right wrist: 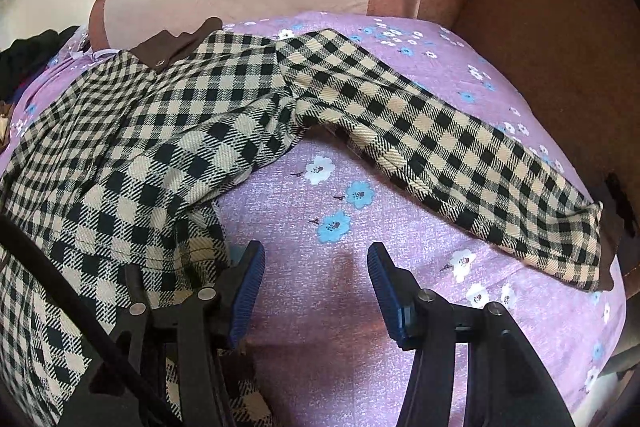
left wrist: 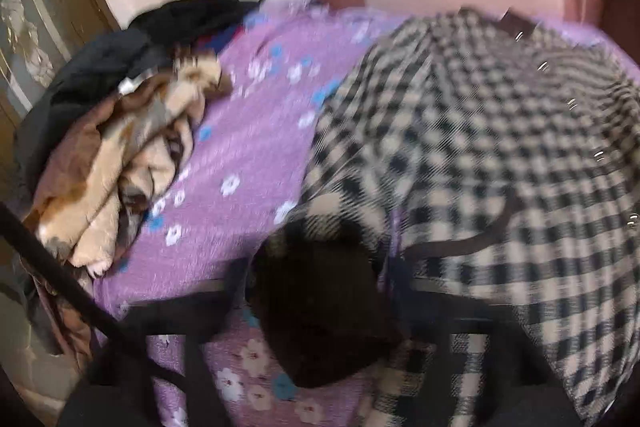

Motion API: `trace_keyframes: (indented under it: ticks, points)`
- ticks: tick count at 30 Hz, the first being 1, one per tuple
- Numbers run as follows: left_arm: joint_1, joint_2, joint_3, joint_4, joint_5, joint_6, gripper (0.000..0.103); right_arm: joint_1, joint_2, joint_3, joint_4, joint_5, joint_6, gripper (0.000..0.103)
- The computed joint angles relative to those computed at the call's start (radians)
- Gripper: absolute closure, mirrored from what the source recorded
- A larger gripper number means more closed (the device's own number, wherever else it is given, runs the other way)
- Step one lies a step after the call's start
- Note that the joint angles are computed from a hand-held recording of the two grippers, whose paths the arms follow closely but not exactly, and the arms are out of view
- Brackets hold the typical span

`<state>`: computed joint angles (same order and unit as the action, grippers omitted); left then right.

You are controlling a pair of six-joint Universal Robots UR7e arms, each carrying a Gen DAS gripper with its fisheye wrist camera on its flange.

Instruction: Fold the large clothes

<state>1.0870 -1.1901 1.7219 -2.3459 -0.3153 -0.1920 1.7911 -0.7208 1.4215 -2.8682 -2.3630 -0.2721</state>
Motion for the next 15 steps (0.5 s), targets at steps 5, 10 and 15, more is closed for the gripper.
trace_keyframes:
  ticks: [5, 10, 15]
  points:
    - [0.065, 0.002, -0.136, -0.02, 0.021, -0.036, 0.094, -0.004, -0.003, 0.001, -0.001, -0.002, 0.017, 0.046]
    - [0.14, 0.066, -0.34, -0.123, 0.184, -0.037, 0.09, -0.008, 0.006, -0.005, -0.01, -0.025, 0.018, 0.046]
    - [0.136, 0.003, -0.318, -0.102, 0.126, -0.159, 0.056, -0.014, 0.003, -0.009, 0.008, -0.03, 0.05, 0.046]
